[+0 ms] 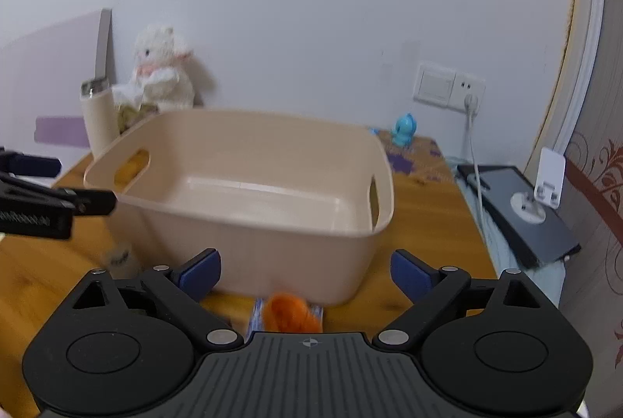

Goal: Organize objects
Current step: 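Grasp the orange cloth with the right tool while the left tool grasps the white box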

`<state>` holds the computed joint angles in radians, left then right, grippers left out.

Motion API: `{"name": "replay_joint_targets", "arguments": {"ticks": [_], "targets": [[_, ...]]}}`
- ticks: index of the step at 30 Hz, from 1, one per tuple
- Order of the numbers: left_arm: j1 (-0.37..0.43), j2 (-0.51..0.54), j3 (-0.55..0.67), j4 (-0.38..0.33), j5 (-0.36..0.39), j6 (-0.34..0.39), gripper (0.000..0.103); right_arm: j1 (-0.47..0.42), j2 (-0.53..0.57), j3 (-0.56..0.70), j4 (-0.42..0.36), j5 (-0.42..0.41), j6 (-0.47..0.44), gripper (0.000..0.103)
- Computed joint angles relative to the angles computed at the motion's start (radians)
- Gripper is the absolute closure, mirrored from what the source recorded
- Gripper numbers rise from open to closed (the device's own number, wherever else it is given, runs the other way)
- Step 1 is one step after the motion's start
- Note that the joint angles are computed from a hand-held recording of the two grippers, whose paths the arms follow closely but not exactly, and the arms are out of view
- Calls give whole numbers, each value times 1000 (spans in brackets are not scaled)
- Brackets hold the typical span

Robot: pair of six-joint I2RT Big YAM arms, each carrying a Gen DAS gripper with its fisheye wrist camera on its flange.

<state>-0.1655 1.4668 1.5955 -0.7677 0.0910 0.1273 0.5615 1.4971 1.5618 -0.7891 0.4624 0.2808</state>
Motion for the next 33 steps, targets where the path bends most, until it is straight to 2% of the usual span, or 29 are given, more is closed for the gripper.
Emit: {"name": "replay_joint_targets", "arguments": {"ticks": [4,8,12,21,23,25,27,28,30,31,33], "targets": [[13,-7,-40,-8,-1,-4,13,2,4,-38,-18,-16,26,6],[28,20,-53,-31,-2,-36,13,-4,11,-71,-20,-34,42,6],[34,41,-65,-33,5,-33,13,-17,20,-96,-14,-58,42,7],[46,94,-50,-26,67,-50,14,-47,53,-96,21,-91,31,16],[46,102,-44,-24,81,-57,16,-50,62,-89,23,-96,33,21],[46,108,-36,-27,89,-53,24,-52,70,-83,24,-99,32,27],[45,114,-28,-37,102,-44,37,-53,73,-81,30,-103,30,33],[44,113,-30,-37,109,-38,41,-53,73,-82,35,-106,30,38],[43,111,-34,-36,122,-21,59,-53,71,-83,42,-115,29,48],[41,109,-36,-36,124,-13,64,-53,71,-83,43,-119,27,55],[36,105,-42,-32,121,0,84,-54,69,-84,46,-136,21,66]]}}
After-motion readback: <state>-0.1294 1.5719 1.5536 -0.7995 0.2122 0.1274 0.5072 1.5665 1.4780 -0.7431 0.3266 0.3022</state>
